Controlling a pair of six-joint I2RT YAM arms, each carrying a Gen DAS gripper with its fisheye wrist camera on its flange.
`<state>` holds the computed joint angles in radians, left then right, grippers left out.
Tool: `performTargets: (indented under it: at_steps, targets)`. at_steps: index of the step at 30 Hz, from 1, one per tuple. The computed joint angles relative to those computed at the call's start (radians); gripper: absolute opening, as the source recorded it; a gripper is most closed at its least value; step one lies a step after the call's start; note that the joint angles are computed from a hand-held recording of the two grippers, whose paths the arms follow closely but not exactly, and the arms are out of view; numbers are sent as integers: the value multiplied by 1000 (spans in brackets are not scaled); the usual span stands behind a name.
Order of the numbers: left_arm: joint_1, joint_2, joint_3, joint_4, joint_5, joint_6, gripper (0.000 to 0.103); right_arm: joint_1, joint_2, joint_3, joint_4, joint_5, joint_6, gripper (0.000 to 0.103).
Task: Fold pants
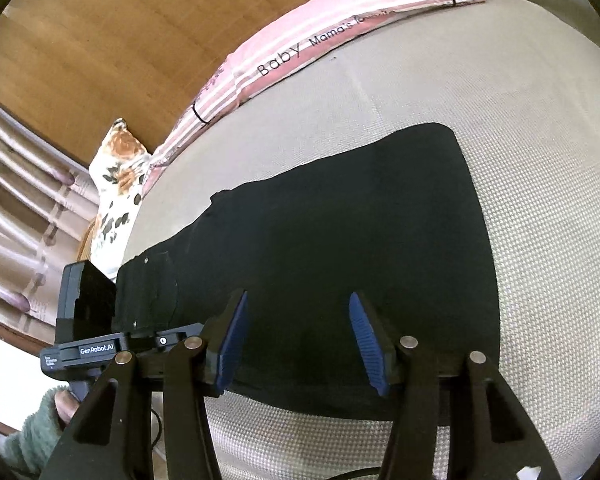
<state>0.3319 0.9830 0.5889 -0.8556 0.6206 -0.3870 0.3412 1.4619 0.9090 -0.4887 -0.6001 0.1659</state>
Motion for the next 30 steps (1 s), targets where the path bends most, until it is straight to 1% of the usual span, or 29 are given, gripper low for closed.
performTargets:
  at_steps: [3,5,6,7,8,10,11,12,15,17,20,24,27,30]
  targets:
    - [-34,0,-13,39,-5,-46,56,-13,5,-2,4,-9,7,50]
    - [-55,17,-15,68,25,-60,55,-19,3,-5,3,-12,8,50]
    - [-80,29,-17,91,38,-80,53,-20,2,-7,4,-12,10,50]
    - [-112,40,-21,115,36,-102,47,-21,2,-6,2,-11,8,50]
    - [-129,42,-22,125,28,-115,44,-21,2,-6,2,-9,8,51]
    - [-161,45,-31,154,0,-140,27,-22,2,-5,1,-7,10,51]
    - [-160,46,-32,154,-5,-142,23,-22,1,-5,1,-3,11,51]
    - [-148,46,-34,151,-4,-142,16,-23,0,-5,-1,4,11,51]
    - [-142,-6,-36,142,-16,-146,10,-26,3,-4,-5,28,11,51]
    - [-193,-66,-16,124,-77,-150,9,-23,8,1,-13,50,15,51]
    - [-247,-108,11,89,-136,-154,8,-19,17,6,-23,67,18,51]
    - [-214,-163,19,3,-172,-101,8,-1,21,12,-30,77,15,51]
    - [-163,-138,2,-14,-171,-58,8,16,37,15,-33,83,5,51]
    - [-206,-82,-20,18,-234,-72,9,42,60,14,-38,117,3,51]
